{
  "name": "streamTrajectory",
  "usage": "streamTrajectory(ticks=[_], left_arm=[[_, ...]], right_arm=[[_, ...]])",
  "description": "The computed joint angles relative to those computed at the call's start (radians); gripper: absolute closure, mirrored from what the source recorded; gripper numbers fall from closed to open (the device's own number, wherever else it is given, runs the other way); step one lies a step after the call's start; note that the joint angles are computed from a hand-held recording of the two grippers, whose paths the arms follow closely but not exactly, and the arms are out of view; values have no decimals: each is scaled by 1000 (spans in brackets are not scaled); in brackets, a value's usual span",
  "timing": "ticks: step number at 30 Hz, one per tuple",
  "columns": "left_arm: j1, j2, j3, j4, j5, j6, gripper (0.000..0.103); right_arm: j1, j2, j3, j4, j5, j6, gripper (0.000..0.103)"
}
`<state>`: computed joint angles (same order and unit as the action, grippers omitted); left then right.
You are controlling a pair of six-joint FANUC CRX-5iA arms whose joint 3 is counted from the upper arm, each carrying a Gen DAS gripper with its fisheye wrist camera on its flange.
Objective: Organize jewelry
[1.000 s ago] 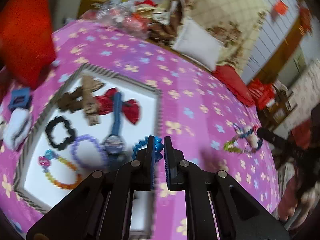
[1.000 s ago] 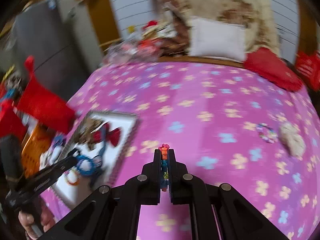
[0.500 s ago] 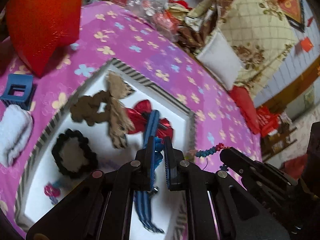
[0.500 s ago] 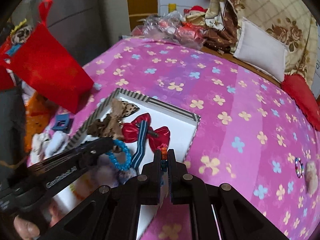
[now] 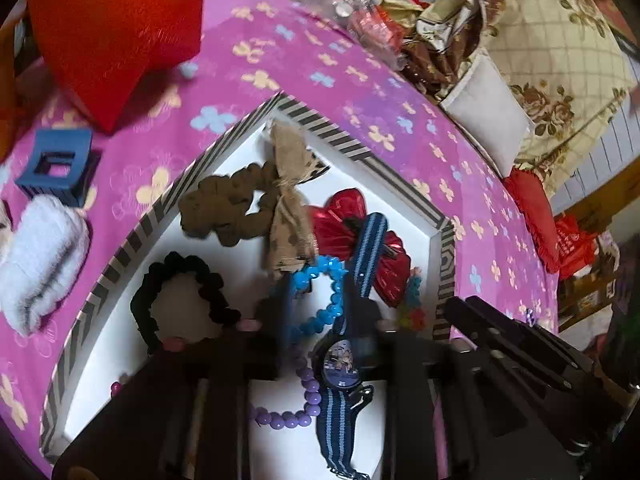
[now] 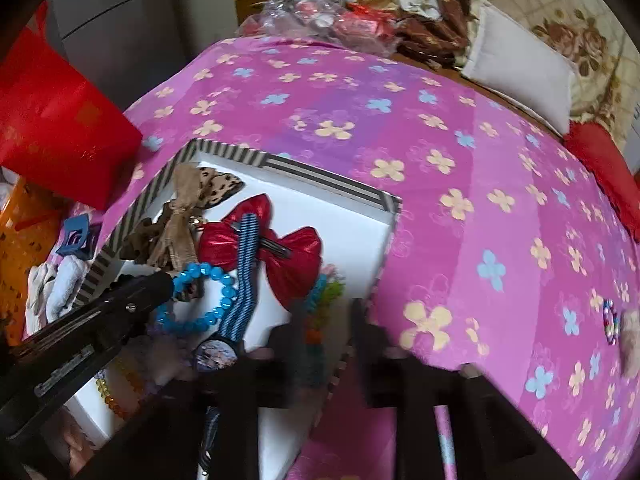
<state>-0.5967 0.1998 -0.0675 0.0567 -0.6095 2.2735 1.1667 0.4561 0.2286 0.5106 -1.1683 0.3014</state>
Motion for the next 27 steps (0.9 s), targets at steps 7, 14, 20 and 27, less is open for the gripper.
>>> streamTrajectory(ticks=[7, 14, 20, 27], left_arm=[[-54, 3, 79, -192, -74, 147, 68], [-86, 1, 105, -245, -96, 196, 68], [-167, -34, 89, -265, 12, 183, 67], [-247, 22, 84, -64, 164, -38, 57]], right_arm=[[35, -98, -150, 110, 2, -119, 62], [67, -242, -351, 142, -6, -242, 60], [65, -383, -521, 99, -72, -336, 60], [-43, -551, -693, 64, -209, -420, 61]])
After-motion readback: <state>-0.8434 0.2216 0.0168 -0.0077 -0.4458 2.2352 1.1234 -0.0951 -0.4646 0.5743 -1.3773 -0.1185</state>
